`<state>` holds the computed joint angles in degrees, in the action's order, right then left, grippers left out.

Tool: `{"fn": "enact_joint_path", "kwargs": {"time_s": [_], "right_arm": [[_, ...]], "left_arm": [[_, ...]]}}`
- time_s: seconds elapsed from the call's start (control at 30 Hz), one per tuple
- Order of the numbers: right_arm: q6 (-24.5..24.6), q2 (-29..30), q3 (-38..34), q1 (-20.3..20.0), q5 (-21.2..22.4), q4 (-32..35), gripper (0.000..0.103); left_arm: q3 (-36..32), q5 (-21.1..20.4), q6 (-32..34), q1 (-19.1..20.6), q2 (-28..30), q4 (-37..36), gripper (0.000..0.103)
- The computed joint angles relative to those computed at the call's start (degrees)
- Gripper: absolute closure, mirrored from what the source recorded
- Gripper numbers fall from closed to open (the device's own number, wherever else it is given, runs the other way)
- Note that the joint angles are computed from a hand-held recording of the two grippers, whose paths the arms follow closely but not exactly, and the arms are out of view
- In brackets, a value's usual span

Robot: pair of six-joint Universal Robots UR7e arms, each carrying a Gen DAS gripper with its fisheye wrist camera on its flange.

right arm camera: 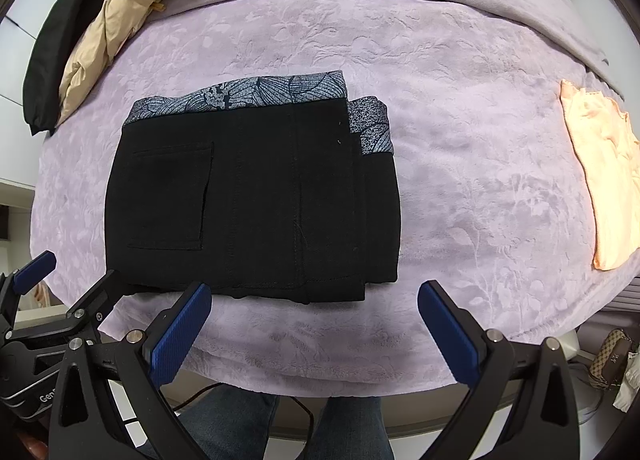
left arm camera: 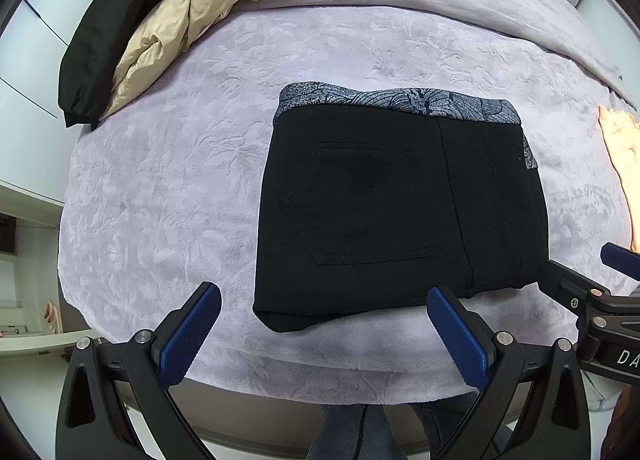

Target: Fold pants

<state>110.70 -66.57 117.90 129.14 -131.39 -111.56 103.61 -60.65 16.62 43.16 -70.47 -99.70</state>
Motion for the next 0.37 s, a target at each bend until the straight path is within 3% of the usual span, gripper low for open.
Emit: {"fn": "enact_joint_path", "kwargs": {"time_s": [0.37], "right_arm": [[-0.11,0.31,0.42,-0.20,0.14,-0.98,0.000]], "left_arm": [[-0.30,-0.56,0.70,0.53,0.14,-0.05,0.000]]}}
